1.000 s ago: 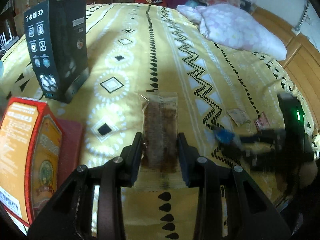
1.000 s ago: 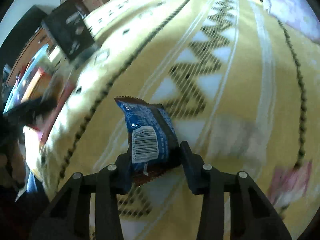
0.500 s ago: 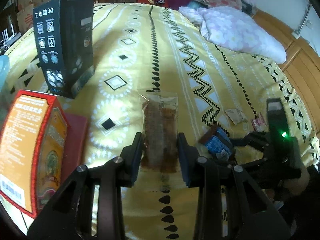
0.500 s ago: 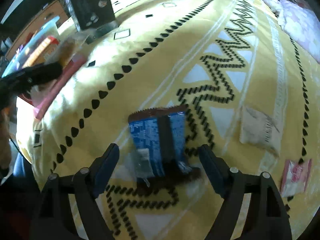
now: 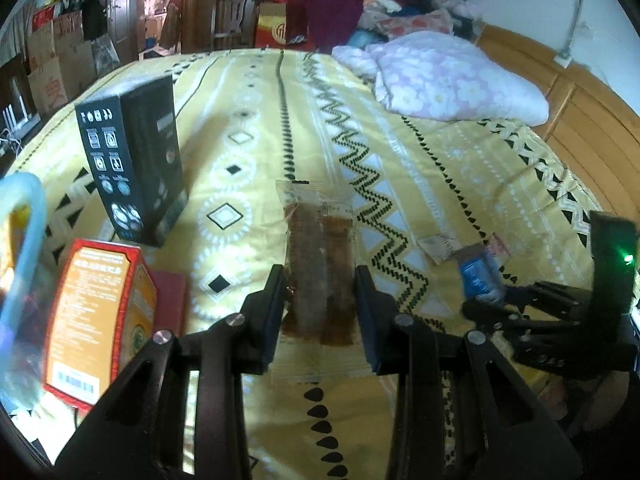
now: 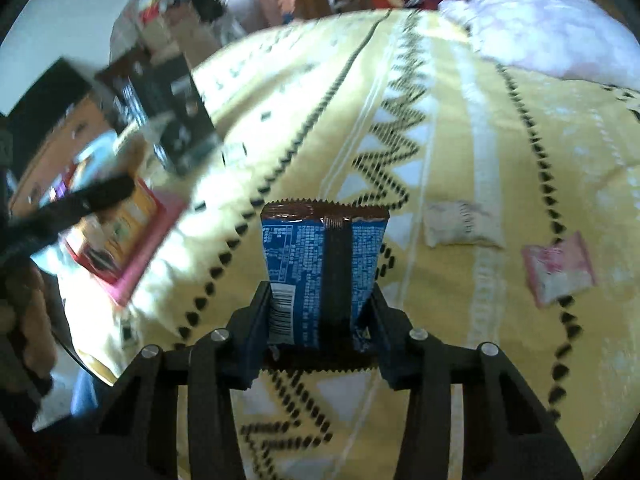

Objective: Organize snacks
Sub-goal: 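Carry the brown packet and blue packet over the clear bowl with both tools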

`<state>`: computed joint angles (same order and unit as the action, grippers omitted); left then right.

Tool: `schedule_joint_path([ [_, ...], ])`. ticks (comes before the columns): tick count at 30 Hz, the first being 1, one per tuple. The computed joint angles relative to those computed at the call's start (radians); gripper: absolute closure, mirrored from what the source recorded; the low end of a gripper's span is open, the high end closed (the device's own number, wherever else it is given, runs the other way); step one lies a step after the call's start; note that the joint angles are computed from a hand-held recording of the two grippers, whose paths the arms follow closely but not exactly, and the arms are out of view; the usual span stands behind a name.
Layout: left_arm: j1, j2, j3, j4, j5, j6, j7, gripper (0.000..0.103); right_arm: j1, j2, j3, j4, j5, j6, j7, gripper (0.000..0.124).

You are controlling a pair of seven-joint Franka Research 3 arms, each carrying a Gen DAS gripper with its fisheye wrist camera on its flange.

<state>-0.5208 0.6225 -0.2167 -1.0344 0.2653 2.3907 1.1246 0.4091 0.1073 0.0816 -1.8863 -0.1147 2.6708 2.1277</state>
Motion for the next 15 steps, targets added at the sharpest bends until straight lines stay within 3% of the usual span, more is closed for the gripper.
schedule_joint_path([
  [8, 0.006, -0.099, 0.017, -0.096, 0.058, 0.079, -0.041, 0.069, 0.009, -0.068, 0.013, 0.045, -0.172, -0.004, 0.139, 0.075],
  [15, 0.037, -0.206, 0.054, -0.194, 0.161, 0.152, -0.134, 0.069, 0.036, -0.023, 0.03, 0.225, -0.275, -0.039, 0.173, 0.075],
])
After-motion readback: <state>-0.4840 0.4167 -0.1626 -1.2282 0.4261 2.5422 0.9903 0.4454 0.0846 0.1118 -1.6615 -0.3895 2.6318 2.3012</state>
